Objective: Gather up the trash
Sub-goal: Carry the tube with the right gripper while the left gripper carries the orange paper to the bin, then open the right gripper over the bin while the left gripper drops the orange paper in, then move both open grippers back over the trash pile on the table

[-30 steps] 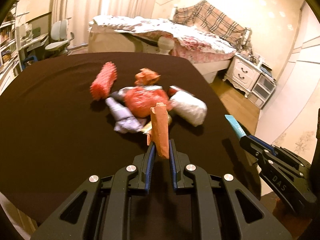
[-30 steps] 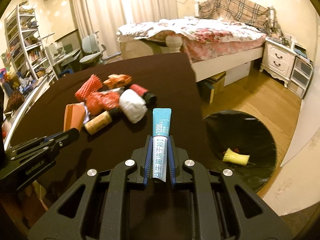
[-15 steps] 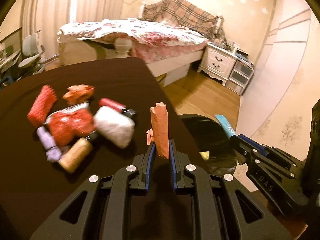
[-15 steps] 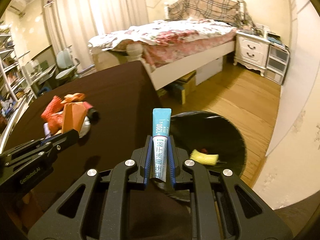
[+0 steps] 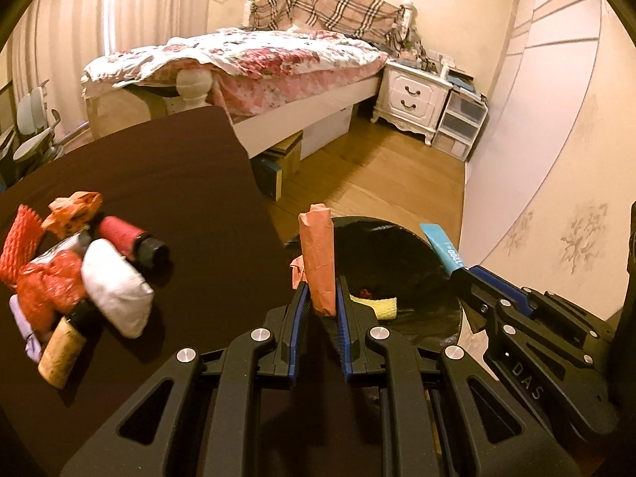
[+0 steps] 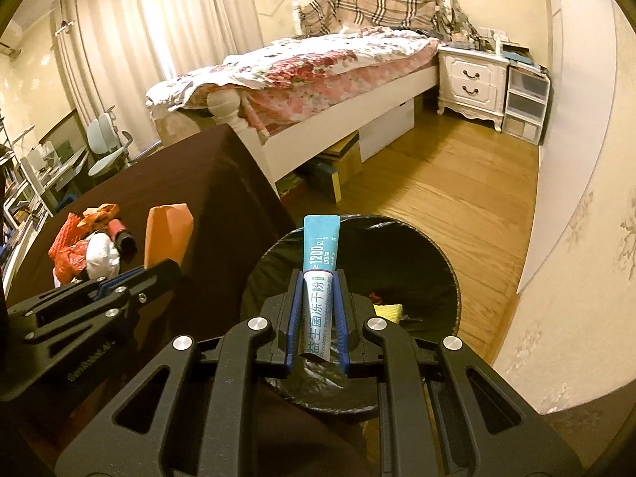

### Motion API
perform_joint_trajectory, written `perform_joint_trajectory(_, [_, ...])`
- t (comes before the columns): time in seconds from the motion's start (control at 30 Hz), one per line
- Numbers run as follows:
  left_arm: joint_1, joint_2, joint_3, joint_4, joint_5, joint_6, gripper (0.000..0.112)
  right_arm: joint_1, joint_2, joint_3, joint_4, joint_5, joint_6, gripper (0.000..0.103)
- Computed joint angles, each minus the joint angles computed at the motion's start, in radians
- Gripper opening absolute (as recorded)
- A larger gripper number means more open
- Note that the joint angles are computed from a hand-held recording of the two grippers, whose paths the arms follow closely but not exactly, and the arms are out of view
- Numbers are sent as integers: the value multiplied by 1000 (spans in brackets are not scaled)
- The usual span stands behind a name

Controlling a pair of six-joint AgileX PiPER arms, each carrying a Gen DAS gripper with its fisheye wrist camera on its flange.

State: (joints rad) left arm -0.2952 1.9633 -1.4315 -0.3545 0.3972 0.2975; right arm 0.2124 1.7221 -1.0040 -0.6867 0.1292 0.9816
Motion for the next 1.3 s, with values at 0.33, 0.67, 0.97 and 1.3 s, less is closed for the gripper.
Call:
perform_joint_trajectory(0.33, [-17,15,-28,96,4,-112,59,-45,5,21,-114,-27,153,31])
perform_joint_trajectory(0.67, [-16,-54,59,207,-70,-216,73,-11,-6,7,-221,13,266,45])
perform_joint_trajectory(0.97, [37,-137,159,335,-124,-323,74,65,4,-22,-107,41,155,49])
perform_joint_trajectory(1.3, [167,-206,265,256,-142,-240,74,175,30,-80,66,63,-36,49])
